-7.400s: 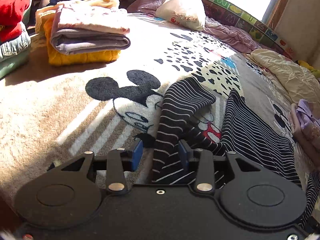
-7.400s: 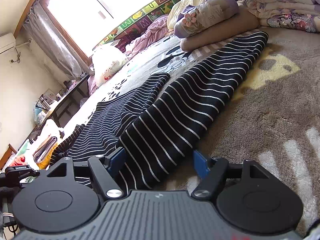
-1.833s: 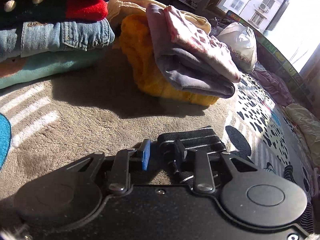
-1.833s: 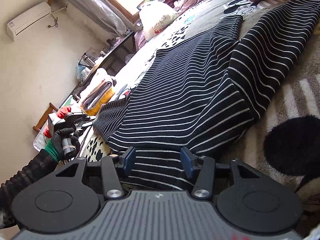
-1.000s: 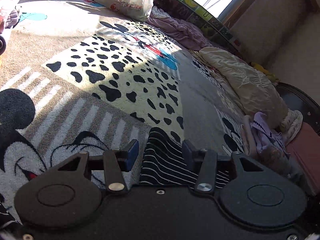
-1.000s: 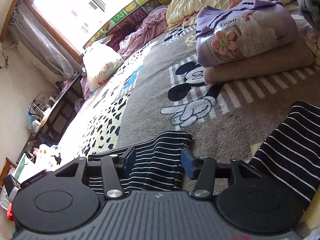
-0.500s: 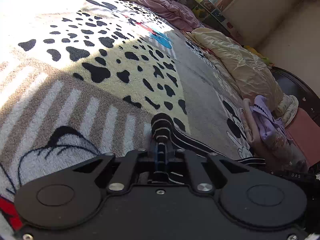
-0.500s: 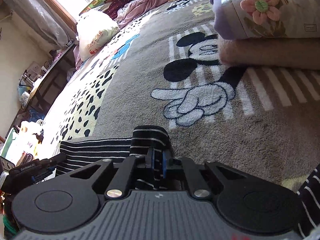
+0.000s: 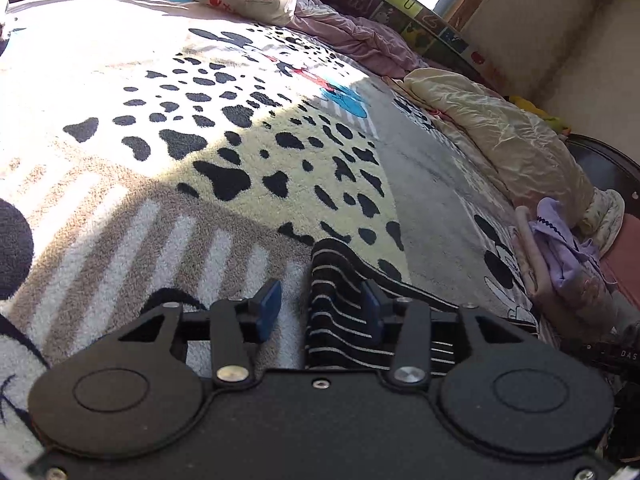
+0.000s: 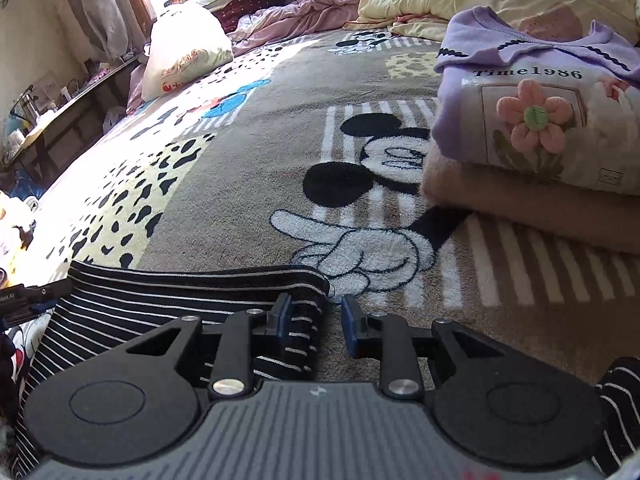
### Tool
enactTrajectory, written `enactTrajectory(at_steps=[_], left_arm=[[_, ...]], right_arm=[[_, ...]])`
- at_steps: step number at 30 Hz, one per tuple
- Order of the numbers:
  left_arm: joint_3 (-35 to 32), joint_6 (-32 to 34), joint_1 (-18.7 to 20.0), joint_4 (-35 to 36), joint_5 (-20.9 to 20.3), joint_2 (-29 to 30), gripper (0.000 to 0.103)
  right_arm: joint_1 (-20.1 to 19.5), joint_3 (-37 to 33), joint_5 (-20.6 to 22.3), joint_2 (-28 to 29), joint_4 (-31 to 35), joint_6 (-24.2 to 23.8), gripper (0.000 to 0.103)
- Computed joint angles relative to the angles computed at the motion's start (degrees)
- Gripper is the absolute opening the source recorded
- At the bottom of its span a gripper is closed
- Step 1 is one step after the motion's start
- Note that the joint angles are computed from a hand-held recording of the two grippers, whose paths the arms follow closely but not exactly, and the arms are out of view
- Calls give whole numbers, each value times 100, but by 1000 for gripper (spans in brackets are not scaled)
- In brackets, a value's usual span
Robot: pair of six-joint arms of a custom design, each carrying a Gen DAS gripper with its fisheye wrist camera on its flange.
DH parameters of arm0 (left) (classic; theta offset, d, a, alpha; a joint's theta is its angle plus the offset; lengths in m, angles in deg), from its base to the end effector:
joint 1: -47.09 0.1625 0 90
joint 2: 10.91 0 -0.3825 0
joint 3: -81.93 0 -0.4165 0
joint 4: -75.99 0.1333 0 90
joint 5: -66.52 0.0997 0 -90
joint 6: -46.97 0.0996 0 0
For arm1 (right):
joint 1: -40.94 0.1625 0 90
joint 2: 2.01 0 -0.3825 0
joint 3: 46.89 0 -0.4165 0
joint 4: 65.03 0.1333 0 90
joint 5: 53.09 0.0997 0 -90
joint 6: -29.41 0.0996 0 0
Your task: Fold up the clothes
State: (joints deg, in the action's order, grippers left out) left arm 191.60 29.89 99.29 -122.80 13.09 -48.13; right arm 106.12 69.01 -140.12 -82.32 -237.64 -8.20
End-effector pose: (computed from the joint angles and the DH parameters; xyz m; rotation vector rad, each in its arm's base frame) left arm -0.1897 -0.5589 -0.0086 0.1920 2.6324 -1.1639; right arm -0.1026 -0.5517 0.3023 0.3165 -2.5621 0.9951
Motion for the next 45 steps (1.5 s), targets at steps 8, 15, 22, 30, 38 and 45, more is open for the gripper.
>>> enactTrajectory(at_steps=[8,15,22,30,38,45], left_arm=[[126,-297,-10,-561,178,-95,50],[179,-417,34,-690,88,-157,51],[118,-439,78,-538,10,-105,51],[169,-522,145,-572,-49,-161,51],[177,-493,122,-558,-61,-153,53],[167,-485,166,-551,-122,-129,54]], right_arm=[[-1591,1153,1044,-1707,-1152,964,53],[-2303,1348,1114,-1781,-1239,1932,53],[-2012,1147,896,-1343,-1310,1707,14],[-2703,1904,2495,-2769,-1483,1548,6],[-3077,1848,1449,-2997,-1061,1088,7],[-3088,1873,2521,-3253,-1004,666,6]])
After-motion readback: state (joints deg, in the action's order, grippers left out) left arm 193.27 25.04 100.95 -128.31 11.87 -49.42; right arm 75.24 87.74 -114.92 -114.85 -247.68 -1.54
